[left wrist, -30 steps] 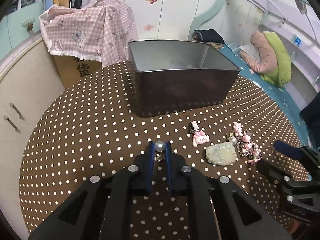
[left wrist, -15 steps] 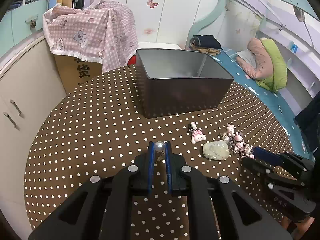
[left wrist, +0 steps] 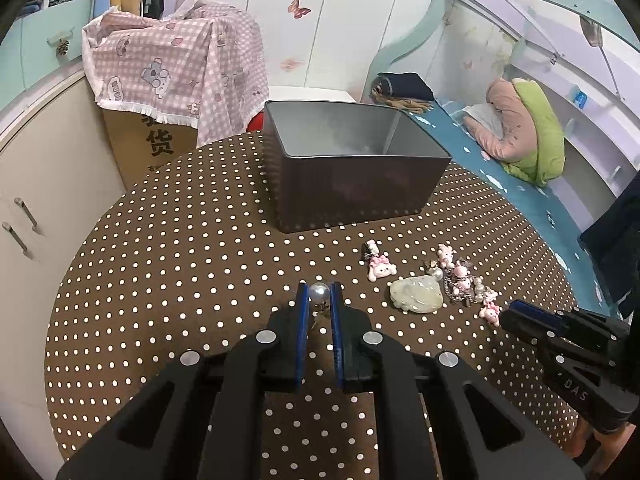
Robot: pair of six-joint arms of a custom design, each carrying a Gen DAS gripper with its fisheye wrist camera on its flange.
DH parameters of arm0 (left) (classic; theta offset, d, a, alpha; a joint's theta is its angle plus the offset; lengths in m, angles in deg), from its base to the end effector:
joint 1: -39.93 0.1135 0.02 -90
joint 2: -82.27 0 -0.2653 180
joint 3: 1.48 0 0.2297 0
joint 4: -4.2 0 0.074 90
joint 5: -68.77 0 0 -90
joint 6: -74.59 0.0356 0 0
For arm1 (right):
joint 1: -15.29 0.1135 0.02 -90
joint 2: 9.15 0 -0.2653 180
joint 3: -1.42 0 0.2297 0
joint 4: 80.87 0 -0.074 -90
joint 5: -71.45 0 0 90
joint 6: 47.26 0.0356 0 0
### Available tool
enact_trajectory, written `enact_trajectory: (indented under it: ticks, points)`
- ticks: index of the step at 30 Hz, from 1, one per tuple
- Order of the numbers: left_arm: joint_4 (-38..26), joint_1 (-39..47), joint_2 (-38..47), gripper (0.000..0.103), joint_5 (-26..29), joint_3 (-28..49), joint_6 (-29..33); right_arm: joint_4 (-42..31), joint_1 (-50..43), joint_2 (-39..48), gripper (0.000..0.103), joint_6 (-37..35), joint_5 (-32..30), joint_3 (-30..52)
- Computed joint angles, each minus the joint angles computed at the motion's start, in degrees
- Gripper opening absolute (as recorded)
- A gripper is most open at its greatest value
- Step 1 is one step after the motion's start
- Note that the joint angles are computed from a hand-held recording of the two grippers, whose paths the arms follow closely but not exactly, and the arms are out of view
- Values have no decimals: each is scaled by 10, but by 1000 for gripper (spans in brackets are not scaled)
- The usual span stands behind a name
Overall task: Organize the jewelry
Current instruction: 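Grasp a pearl earring with the left tool while the right tool grasps a pink charm, then carry both items into the metal box and open both tools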
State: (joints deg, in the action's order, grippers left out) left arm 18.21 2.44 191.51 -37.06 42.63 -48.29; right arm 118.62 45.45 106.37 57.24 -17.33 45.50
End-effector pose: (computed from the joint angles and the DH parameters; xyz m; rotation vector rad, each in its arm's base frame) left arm 0.2217 -0.1578 0.0713 -0.0214 2.4289 -0.2177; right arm 0.2381 0.1375 0.0489 -0.3318 2.4806 0.3032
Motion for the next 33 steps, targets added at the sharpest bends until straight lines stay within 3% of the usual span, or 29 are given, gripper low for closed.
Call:
enact_trajectory:
  ticks: [6, 14, 18, 23, 25, 33]
  points:
    - [2, -3, -3, 9, 1, -3, -2, 16, 6, 7, 16, 10, 6, -1]
    - [3, -5, -3, 9, 2, -6, -5, -17, 30, 37, 17, 1, 42, 52]
    - [8, -6, -1, 9, 3, -10, -5, -36, 34, 50, 31, 5, 53, 75]
    - [12, -9, 0, 9, 3, -12, -7, -28, 29, 63, 29, 0, 46, 85]
    - [14, -8, 1, 9, 5, -12, -5, -24, 22, 65, 17, -4, 35, 86]
    - [24, -9, -16, 9, 21, -22, 0, 1, -3, 23, 17, -8, 3, 37]
